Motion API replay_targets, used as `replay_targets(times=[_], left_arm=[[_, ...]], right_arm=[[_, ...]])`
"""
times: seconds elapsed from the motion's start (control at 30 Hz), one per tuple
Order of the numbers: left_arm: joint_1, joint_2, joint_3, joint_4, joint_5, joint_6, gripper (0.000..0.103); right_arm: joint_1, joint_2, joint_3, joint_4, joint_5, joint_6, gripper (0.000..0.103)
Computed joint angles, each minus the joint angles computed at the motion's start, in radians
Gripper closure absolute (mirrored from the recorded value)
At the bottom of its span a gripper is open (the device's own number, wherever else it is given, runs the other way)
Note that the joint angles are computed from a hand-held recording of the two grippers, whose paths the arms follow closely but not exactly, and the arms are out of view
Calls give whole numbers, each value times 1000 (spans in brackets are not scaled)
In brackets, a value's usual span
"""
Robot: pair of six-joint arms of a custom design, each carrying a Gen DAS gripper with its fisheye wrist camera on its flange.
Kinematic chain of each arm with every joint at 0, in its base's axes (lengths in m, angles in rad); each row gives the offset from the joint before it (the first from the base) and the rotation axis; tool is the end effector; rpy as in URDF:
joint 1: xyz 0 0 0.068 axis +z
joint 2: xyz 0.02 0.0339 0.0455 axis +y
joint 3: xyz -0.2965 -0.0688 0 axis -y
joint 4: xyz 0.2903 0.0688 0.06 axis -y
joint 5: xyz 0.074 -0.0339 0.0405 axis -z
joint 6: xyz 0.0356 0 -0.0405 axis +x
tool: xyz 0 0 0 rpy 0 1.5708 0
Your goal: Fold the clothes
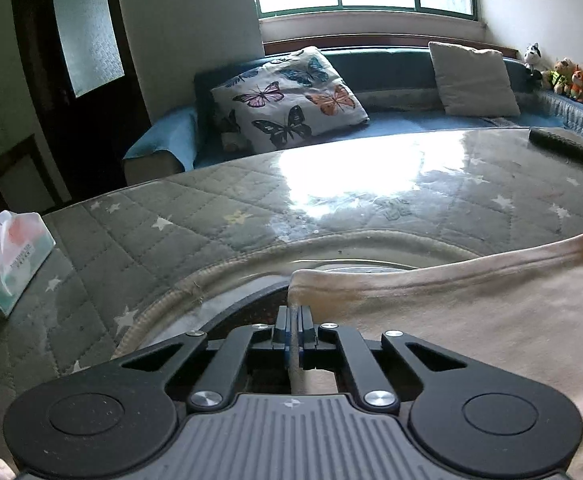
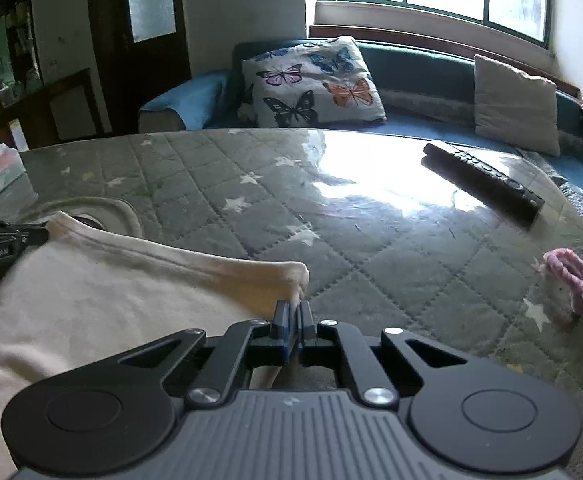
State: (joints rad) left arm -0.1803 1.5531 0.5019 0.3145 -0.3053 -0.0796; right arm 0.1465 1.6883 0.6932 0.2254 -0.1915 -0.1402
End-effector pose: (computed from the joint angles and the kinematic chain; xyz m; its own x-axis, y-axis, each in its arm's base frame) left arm 0.2881 -0.0416 0.1152 -0.6551 0.0423 -0.7544 -0.1004 0.9847 0.1424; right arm 0.3367 0.0565 0.1213 -0.6428 -0.2335 -0.7296 -0.3720 0.9277 0.0308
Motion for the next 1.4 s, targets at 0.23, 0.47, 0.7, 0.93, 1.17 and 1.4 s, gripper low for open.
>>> replay_targets(times=[0.23, 0.47, 0.7, 0.93, 1.17, 1.4], left_arm=[[-21, -130, -39, -85, 9, -15, 67], [-123, -258, -87, -172, 14, -10, 55], [-229, -317, -135, -195, -17, -23, 53], [-344, -483, -223, -275, -93, -77, 40], [-585, -758, -323, -481, -279, -199, 18], [-909, -821, -356, -725, -525, -491, 9]], right_arm=[[18, -124, -56, -32, -6, -46, 84], [118, -237, -112, -138, -122, -93, 67], [272, -297, -183, -206, -100, -145, 59], [388, -568, -341, -319, -87, -207, 45], [508, -921, -495, -391, 49, -173, 37], [504, -1035, -543, -461, 69, -114, 33]])
